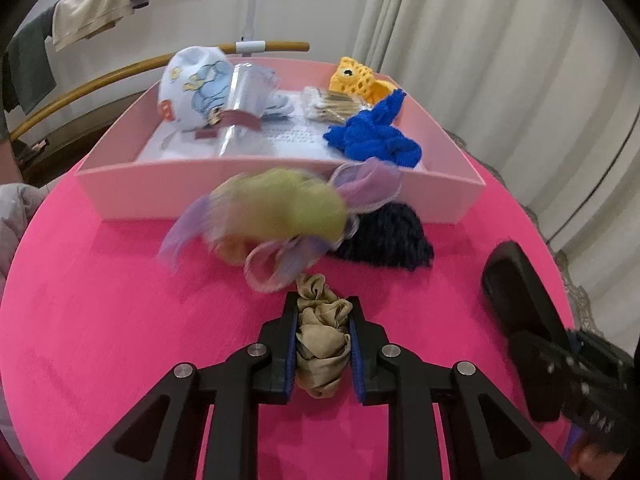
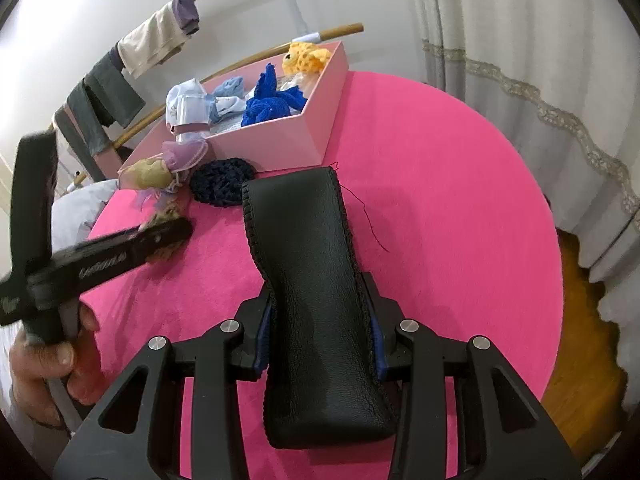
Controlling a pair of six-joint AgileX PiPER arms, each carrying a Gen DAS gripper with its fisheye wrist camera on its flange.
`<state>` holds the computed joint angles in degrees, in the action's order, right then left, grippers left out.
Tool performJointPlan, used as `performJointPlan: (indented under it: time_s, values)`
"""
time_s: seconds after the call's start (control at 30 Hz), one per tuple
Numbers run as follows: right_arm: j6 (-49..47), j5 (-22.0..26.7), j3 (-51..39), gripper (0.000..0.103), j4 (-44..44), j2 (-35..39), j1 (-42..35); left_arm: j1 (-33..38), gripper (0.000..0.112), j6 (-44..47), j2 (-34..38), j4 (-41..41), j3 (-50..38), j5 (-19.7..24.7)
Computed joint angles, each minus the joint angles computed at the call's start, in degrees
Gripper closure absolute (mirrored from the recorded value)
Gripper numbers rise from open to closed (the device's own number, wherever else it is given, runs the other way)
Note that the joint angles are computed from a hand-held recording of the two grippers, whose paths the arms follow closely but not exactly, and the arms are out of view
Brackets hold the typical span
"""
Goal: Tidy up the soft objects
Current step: 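Carry the scrunchie and black pad into the pink box and open both tools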
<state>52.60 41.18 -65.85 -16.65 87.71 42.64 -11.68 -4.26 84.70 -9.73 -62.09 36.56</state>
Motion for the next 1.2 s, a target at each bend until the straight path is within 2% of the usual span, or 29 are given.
performJointPlan:
  time_s: [0.23, 0.6, 0.9, 1.2]
  values:
    - [3.21, 0.42, 0.00, 0.068, -0.61, -0.30, 2.49, 4.66, 0.094, 2.36, -9.40, -1.05, 6.27, 3.36]
    - [6.04, 2.17, -4.34, 0.068, -1.29, 2.04, 9.10, 6.01, 0.094, -1.78, -21.88, 5.23, 10.12, 9.52]
    - [6.76, 5.25, -10.44, 0.068, -2.99, 3.72, 13.29, 8.96, 0.094, 0.72, -26.79, 4.90, 9.52, 13.24]
    - [2.89, 6.72, -16.41, 0.068, -1.80, 5.53, 13.03, 13.33, 0.094, 5.84, -27.74, 1.25, 5.43, 16.34]
